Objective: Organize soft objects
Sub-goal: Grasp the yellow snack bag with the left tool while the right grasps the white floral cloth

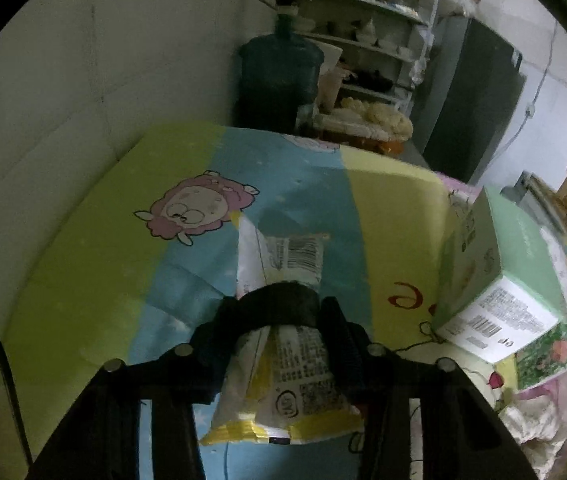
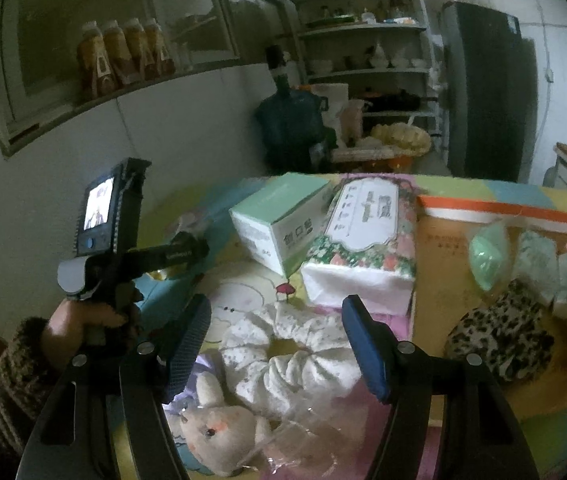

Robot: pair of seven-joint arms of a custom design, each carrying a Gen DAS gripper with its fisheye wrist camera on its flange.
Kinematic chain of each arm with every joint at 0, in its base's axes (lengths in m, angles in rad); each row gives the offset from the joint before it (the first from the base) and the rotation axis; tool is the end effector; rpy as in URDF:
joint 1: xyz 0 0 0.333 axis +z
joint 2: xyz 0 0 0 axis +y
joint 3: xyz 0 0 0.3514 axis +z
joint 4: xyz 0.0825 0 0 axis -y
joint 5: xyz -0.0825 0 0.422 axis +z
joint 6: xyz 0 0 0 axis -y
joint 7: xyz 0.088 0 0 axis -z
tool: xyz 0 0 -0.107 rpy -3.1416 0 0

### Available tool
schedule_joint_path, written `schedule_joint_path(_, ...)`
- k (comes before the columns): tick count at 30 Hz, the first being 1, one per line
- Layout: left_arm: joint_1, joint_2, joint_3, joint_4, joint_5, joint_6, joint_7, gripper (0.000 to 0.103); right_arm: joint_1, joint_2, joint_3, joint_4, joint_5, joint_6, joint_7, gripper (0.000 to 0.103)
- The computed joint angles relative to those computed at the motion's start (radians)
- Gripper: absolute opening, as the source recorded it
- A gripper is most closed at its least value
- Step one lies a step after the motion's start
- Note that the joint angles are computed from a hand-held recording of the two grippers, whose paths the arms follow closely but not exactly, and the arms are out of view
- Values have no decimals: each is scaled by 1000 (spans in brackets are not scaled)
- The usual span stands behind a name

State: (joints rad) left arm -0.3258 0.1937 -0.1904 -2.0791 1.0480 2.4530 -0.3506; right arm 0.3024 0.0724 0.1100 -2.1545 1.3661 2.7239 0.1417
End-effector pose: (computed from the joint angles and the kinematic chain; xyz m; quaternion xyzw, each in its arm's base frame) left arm 0.5494 -0.3079 0.3651 -0.8369 0.4232 -0.2187 0.2695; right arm 0.5671 0.2076 0.4099 -0.8104 0.3912 -0.0743 0.4298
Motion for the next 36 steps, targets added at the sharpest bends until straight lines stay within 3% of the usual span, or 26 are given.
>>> schedule_joint_path(4,3,-32,7,-42,65,39,-97,40,6,8,3,-8,-36,1,23,70)
schedule_joint_path(8,-25,-72,-18,-55,142,-42,-144,40,14,38,7,0,-118,31,101,70)
schedule_joint_path(18,-77,-144,-93,-89,268,-151,-202,40,64,143,-11,48,-580,144,501,73)
schedule_joint_path(20,-84,-148,-100,-92,270,-165,-206,40,62,159,-3,57,-622,165,535,72)
schedule_joint_path(21,-84,-146,-101,-90,274,-165,-208,40,60,165,-2,63,-640,163,554,68)
schedule_joint_path(23,-89,-153,-105,-100,275,-171,-216,40,94,172,-35,54,-742,213,656,40)
schedule_joint_path(24,-93,-153,-108,-100,275,-176,-221,40,85,171,-26,53,-739,222,651,28)
schedule_joint_path(25,-96,-155,-111,-102,277,-178,-229,40,42,170,12,64,-695,176,615,16)
schedule_joint_path(30,-102,-154,-114,-103,278,-179,-241,40,-15,149,72,57,-565,154,488,14)
schedule_joint_path(36,-113,-154,-121,-103,274,-189,-244,40,-25,103,85,43,-369,129,319,13)
